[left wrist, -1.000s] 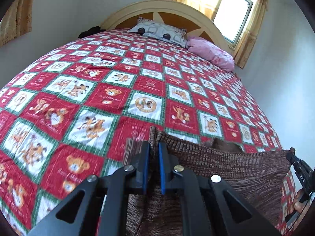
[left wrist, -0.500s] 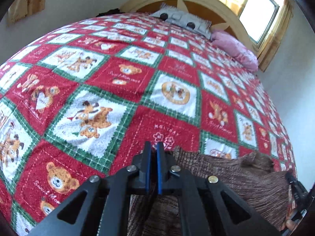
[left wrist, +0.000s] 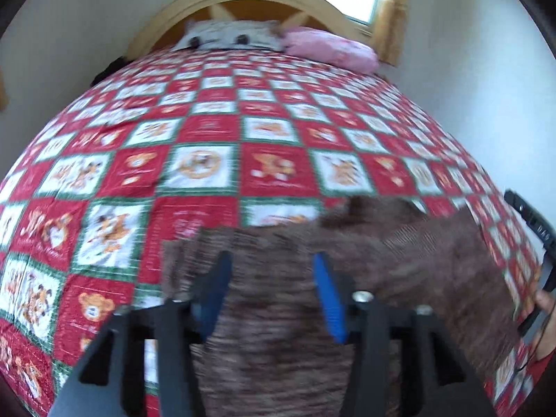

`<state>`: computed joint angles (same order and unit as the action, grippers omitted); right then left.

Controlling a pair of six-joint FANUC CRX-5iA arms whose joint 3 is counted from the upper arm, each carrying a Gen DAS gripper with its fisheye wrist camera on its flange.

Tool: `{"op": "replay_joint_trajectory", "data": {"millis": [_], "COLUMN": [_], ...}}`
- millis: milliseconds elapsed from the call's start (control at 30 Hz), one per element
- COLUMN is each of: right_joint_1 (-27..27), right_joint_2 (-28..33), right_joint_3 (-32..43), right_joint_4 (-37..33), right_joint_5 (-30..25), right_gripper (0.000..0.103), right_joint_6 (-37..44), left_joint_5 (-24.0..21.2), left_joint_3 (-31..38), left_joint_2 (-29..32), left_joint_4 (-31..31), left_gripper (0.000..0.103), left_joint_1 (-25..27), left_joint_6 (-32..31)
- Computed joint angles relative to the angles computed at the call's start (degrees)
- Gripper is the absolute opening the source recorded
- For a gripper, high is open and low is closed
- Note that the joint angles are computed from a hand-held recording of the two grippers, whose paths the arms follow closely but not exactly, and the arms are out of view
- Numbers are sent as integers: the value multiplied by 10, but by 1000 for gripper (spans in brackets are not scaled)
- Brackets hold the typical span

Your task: Fold small clothes

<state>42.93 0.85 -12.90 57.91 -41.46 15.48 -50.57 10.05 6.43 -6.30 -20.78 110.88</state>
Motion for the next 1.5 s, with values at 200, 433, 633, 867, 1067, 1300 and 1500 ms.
{"op": "replay_joint_trajectory", "data": {"millis": [200,433,633,867,1067,1300,1500], "right_joint_1": [57,48,42,48,92,173,205], "right_joint_2": [-1,51,55,51,-25,3,20], "right_joint_3": [37,78,69,58,5,42,14], "right_joint_4": [-182,-313,-304,-245,-160,-284,-221], "right_joint_5": [-22,-39,-10,-15,30,-40,-64], "right_gripper": [40,42,50,52,52,52,57], "right_joint_6": [197,281,282,230,125,206,149], "left_joint_5": [-118,-116,-154,-158,-175,-220,-191], "left_joint_3": [92,83,129,81,52,55,23], "left_joint_2": [74,71,111,44,-8,25,8], "left_joint_4": [-127,-154,-143,-132,-197,-222,-208], "left_gripper": [53,75,100,94,95,95,102], "left_joint_1": [-39,-3,10,-8,-101,-137,-124], "left_joint_6": [118,212,212,193,203,220,235]}}
